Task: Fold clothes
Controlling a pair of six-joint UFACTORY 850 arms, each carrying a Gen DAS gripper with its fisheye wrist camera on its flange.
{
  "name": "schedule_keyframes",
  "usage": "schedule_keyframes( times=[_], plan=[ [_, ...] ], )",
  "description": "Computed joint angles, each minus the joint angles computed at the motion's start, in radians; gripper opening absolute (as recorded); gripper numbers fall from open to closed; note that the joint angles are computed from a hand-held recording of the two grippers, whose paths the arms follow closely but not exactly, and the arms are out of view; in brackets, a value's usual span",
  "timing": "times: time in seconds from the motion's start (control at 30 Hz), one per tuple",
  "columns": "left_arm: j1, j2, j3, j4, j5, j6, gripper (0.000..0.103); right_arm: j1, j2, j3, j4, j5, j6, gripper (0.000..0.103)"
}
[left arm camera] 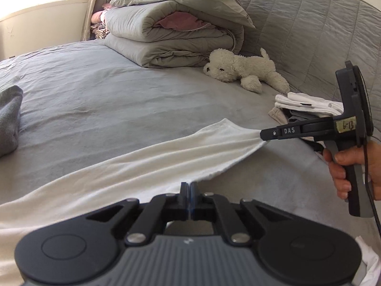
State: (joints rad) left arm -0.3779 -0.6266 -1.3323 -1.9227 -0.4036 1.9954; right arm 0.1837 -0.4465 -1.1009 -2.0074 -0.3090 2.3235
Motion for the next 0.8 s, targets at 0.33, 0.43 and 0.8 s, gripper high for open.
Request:
schedule_keyframes(
  times=[0.33, 0.43, 0.8],
  plan=[
    [0.003, -0.024, -0.005, 0.132, -0.066, -0.141, 0.012, -0.03, -0.005, 0.021, -0.03, 0.015, 0.006, 0.009],
    [0.024, -0.005, -0.006, 0.156, -0.071, -0.145, 0.027, -0.042, 0.008, 0.027, -0.19, 0.034, 0.169, 0.014],
    [0.08, -0.059, -0.113, 0.059, 0.091, -0.022, 0.041, -0.061, -0.05, -0.046, -0.673, 0.036, 0.617, 0.034]
  ],
)
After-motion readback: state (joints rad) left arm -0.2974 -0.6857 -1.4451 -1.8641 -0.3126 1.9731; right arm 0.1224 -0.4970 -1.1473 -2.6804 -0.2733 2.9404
